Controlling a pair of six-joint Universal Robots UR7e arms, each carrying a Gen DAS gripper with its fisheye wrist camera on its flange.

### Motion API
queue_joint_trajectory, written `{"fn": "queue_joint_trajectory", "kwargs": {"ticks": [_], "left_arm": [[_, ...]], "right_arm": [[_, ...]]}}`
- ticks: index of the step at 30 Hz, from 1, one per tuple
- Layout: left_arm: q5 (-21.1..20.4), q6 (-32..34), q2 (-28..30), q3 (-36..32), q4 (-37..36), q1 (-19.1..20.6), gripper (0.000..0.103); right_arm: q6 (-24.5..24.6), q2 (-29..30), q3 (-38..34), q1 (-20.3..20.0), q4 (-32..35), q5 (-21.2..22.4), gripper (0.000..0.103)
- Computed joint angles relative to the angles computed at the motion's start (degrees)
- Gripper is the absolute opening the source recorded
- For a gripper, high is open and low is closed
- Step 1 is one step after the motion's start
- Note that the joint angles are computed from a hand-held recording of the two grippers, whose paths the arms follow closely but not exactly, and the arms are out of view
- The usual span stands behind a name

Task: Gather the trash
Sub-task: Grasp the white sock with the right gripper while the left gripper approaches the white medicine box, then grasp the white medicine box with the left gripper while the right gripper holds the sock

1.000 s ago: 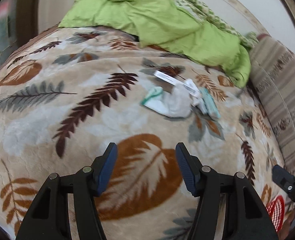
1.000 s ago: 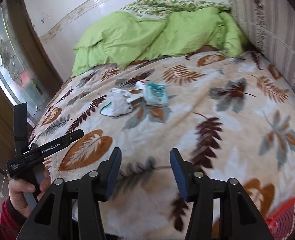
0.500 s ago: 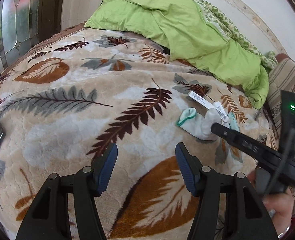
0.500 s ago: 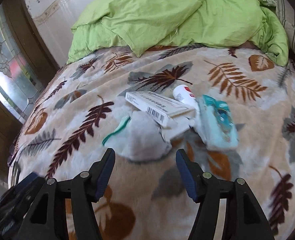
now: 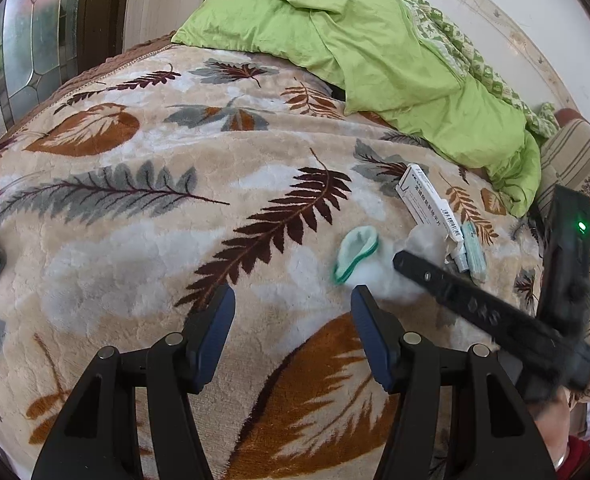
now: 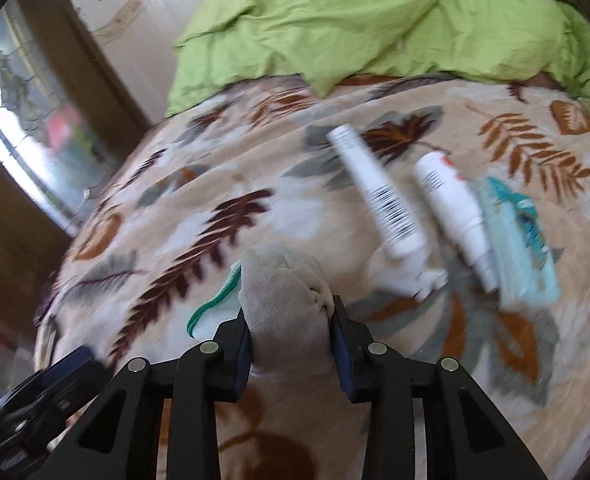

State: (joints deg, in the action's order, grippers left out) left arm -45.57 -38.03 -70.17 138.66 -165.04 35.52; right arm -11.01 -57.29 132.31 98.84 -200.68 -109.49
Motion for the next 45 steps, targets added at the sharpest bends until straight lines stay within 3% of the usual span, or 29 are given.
{"fn": "queue_joint_trajectory", "kwargs": {"ticks": [4, 7, 9, 12, 14, 16, 21, 28, 29, 31, 32, 38, 45], "left_arm": [[0.07, -0.78, -0.04, 0.17, 0.14, -0.01, 0.059], [-0.63, -0.37, 0.36, 0.18, -0.68, 0.14, 0.059], [-1.36, 1.12, 1.24, -0.1, -1.98, 0.01, 0.059], [-3.72, 3.57, 3.38, -1.17, -4.88, 0.18, 0.059], [-6.05, 5.77, 5.92, -3.57, -6.51, 1.25, 0.059], [-11.28, 7.8, 8.72, -6.91, -8.09, 3.84, 0.059], [-22.51, 7.11, 15.31, -14.39, -8.54, 10.14, 0.059], [-31.72, 6.78, 22.3, -22.39, -11.15, 15.56, 0.059], [-32.28, 6.58, 23.17, -23.51, -10.56, 15.8, 0.055], [-32.72, 6.64, 24.79, -25.3, -9.63, 15.87, 0.025], [-33.6, 6.68, 25.37, -25.96, -9.0, 16.03, 0.02], [-27.79, 9.86, 24.71, -24.35, -10.59, 12.31, 0.016], [-15.33, 15.44, 20.09, -17.75, -13.57, 5.48, 0.013]], "right_arm": [[-2.53, -1.39, 2.54, 1.11, -1.55, -0.07, 0.033], [-1.35, -5.52, 5.02, 0.02, -5.83, 1.93, 0.033], [-0.75, -7.47, 6.18, 0.45, -11.02, -1.35, 0.033], [2.85, -8.18, 6.83, 2.5, -17.88, -9.72, 0.033], [5.32, -8.09, 7.62, 3.2, -21.87, -13.05, 0.033], [6.12, -8.17, 7.66, 3.0, -22.44, -13.96, 0.033], [6.57, -9.41, 7.73, 1.32, -21.45, -12.96, 0.033], [6.61, -10.88, 7.91, -0.56, -20.19, -10.06, 0.033], [6.56, -10.93, 7.85, -0.68, -20.08, -9.71, 0.033], [6.26, -10.85, 7.68, -0.81, -20.01, -9.43, 0.033], [6.1, -10.76, 7.56, -0.85, -20.06, -9.44, 0.033], [5.97, -10.7, 7.41, -1.24, -19.81, -9.47, 0.033], [4.64, -9.6, 7.93, 0.69, -22.0, -11.94, 0.033]]}}
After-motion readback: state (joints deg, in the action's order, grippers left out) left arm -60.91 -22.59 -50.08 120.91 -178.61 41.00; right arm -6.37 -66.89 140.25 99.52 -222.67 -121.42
